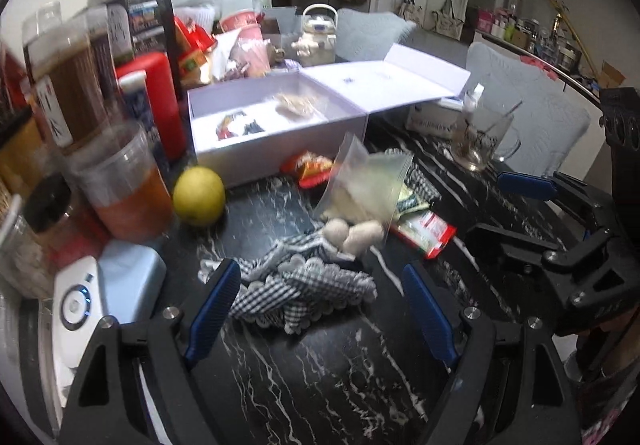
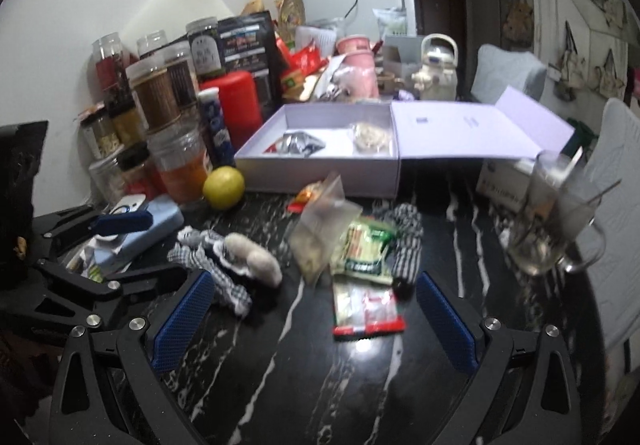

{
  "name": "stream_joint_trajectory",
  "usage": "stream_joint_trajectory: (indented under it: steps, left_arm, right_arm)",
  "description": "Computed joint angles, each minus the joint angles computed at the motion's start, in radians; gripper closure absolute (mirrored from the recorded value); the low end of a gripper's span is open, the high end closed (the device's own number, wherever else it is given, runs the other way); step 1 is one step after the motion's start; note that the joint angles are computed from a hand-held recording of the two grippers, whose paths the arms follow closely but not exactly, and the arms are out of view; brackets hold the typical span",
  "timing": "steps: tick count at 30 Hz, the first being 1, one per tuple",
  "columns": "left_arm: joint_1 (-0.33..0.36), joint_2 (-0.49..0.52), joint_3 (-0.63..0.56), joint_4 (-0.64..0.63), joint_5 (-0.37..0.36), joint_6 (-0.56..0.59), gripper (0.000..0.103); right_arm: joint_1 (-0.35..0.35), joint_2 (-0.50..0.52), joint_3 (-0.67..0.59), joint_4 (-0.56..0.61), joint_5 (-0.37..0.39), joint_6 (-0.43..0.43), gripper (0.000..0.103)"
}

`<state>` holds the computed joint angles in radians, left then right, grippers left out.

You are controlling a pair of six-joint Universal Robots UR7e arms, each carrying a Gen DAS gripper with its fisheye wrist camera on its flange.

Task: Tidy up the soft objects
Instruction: 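Grasp the gingham cloth with left gripper while right gripper approaches the clear zip bag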

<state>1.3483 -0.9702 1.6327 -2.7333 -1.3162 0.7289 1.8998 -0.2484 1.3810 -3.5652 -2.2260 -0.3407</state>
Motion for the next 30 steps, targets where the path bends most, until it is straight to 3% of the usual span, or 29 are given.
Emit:
stream_joint_trajectory:
  steps: [5,9,15,19,26,30]
  left_arm:
    - [0.004,0.036,-0.019,-0.040,0.066,0.055,0.020]
    - [0.016,0.066,-0.070,0.020,0.059,0.074,0.020]
    - [0.007,0.117,-0.100,-0.048,0.116,0.179,0.020]
    - [0.005,0.148,-0.150,0.012,0.097,0.201,0.020]
    - [0.010,0.215,-0.280,0.235,0.118,0.078,0.020]
    - [0.013,0.213,-0.273,0.245,0.128,0.042,0.020]
  right_arm:
    - [-0.016,0.010,-0.001,0.048,0.020,0.040,0.000]
    - [-0.026,0.016,-0.009,0.082,0.025,0.056,0.001]
    - [-0.048,0.003,-0.008,0.145,0.045,0.106,0.000]
    - [-0.063,-0.006,-0.003,0.161,0.052,0.129,0.000]
    - [-0.082,-0.014,-0.001,0.159,0.040,0.133,0.000]
    - [-0.091,-0.008,-0.022,0.176,0.006,0.131,0.000]
